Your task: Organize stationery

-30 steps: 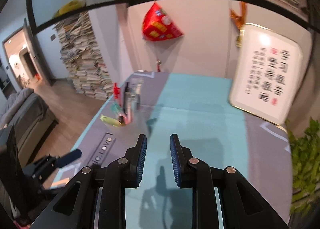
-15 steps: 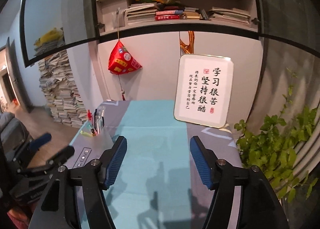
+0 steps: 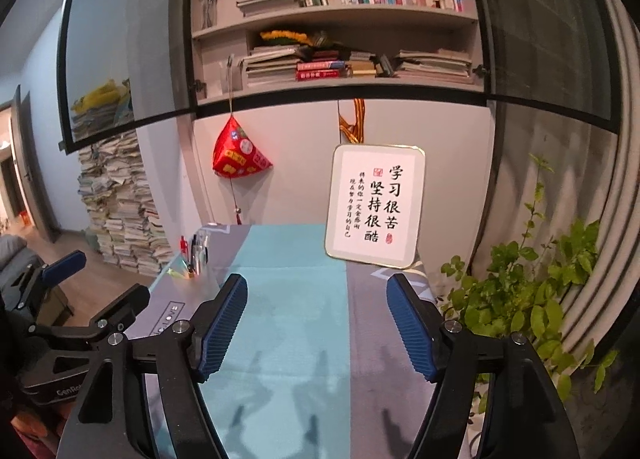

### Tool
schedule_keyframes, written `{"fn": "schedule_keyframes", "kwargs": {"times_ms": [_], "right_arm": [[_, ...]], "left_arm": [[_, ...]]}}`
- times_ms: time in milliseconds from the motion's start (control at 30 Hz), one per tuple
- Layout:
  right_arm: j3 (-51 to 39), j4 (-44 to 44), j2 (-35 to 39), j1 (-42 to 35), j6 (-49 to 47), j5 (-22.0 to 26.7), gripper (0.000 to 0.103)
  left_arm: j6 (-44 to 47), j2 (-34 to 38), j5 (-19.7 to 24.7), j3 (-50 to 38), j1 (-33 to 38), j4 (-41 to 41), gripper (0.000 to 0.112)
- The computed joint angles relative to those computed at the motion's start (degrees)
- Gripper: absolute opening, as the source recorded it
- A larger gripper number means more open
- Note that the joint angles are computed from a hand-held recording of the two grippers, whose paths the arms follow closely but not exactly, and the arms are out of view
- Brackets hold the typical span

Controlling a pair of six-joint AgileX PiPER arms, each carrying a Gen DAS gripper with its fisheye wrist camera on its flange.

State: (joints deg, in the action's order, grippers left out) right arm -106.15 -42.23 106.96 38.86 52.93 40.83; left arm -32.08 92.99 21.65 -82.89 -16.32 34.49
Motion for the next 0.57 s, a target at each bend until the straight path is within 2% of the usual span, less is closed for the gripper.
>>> {"fn": "schedule_keyframes", "kwargs": {"times_ms": [300, 567], "right_arm": [[6.61, -5.90, -5.29, 1.38, 5.84, -1.69, 0.074], [7.56, -6.43, -5.86, 1.39, 6.54, -2.07, 0.074]], "left_arm": [[-6.31, -3.17, 0.30, 1.71, -1.30, 5.49, 0.102], [-9.64, -4.02, 0.22, 3.16, -2.28, 9.61, 0.102]]}}
